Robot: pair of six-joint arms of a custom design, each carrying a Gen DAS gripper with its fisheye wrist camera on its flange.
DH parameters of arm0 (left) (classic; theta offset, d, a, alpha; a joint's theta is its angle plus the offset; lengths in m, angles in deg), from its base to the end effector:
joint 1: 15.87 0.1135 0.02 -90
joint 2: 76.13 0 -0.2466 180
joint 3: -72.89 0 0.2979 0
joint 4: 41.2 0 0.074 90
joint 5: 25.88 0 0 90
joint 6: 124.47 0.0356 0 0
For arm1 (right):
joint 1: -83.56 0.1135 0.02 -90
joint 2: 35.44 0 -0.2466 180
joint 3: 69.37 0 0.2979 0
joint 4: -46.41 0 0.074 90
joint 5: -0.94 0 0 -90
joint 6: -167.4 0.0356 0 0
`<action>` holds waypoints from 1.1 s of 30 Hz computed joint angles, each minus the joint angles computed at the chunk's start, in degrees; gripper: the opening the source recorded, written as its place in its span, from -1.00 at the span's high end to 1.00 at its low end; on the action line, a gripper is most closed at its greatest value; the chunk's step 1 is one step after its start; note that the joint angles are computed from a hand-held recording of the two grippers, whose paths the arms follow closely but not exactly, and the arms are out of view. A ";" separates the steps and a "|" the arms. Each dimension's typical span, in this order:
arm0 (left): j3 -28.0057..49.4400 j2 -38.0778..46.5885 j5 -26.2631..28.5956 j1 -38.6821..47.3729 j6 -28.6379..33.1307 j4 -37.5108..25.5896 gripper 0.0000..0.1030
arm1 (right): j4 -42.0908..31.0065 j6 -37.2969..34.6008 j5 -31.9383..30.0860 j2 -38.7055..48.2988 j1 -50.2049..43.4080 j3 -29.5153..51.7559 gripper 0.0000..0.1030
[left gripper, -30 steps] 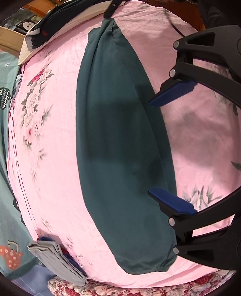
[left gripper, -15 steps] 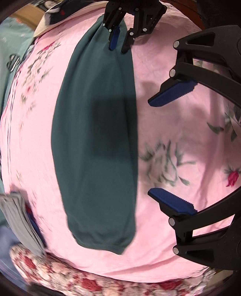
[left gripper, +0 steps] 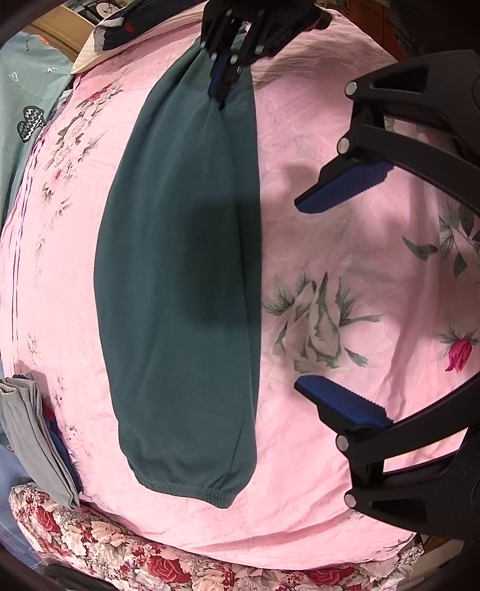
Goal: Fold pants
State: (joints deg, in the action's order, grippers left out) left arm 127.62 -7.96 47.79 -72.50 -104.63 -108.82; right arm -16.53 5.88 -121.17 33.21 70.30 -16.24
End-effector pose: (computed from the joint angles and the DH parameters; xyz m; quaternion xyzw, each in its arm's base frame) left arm 0.1375 -0.1906 0.1663 -0.1272 0.9787 -0.0056 0.1611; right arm 0.2361 -0.0362 0.1614 -0.4897 0.8217 0.1381 0.2569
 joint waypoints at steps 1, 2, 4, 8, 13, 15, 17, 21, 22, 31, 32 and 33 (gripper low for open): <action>-0.25 -0.38 0.03 0.06 0.02 0.03 -0.76 | -2.62 -1.51 -0.83 -1.29 -1.12 0.31 0.98; -0.34 -0.47 0.14 0.22 0.12 0.19 -0.76 | -4.62 -2.62 -1.26 -1.88 -1.87 0.60 0.98; -0.28 -0.13 0.46 0.69 0.63 0.69 -0.76 | -7.36 -4.11 -1.34 -2.16 -2.76 0.51 0.98; 0.09 1.04 1.34 1.50 2.16 2.34 -0.76 | -4.79 -2.76 1.47 -0.31 -2.13 -1.95 0.98; 2.91 5.22 1.88 2.51 5.78 4.27 -0.76 | -7.60 -1.33 1.70 -0.99 -4.95 -0.80 0.94; 3.80 6.51 1.98 2.95 7.16 5.45 -0.76 | -10.75 -2.49 -0.89 0.20 -11.54 2.33 0.79; 5.63 9.23 2.35 3.65 9.02 6.71 -0.76 | -11.34 0.17 -1.95 4.90 -18.92 6.94 0.64; 10.06 14.82 3.68 4.50 12.35 8.78 -0.76 | -7.67 13.73 -2.70 19.76 -32.64 21.55 0.63; 11.22 16.18 3.91 4.58 13.14 9.13 -0.76 | -6.26 16.61 -3.00 22.87 -34.25 24.99 0.63; 25.23 29.37 4.34 2.66 18.34 7.96 -0.76 | -2.80 26.98 0.33 48.66 -33.38 49.96 0.63; 26.34 30.14 3.90 2.24 18.66 7.35 -0.76 | -3.84 26.16 1.02 50.73 -33.03 51.58 0.63; 27.52 30.95 3.37 1.77 18.98 6.59 -0.76 | -3.47 25.32 2.18 51.28 -32.66 51.49 0.63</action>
State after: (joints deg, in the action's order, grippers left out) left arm 155.15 22.98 51.16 -70.73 -85.65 -102.22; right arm -19.99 31.20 -118.98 84.49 37.64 35.25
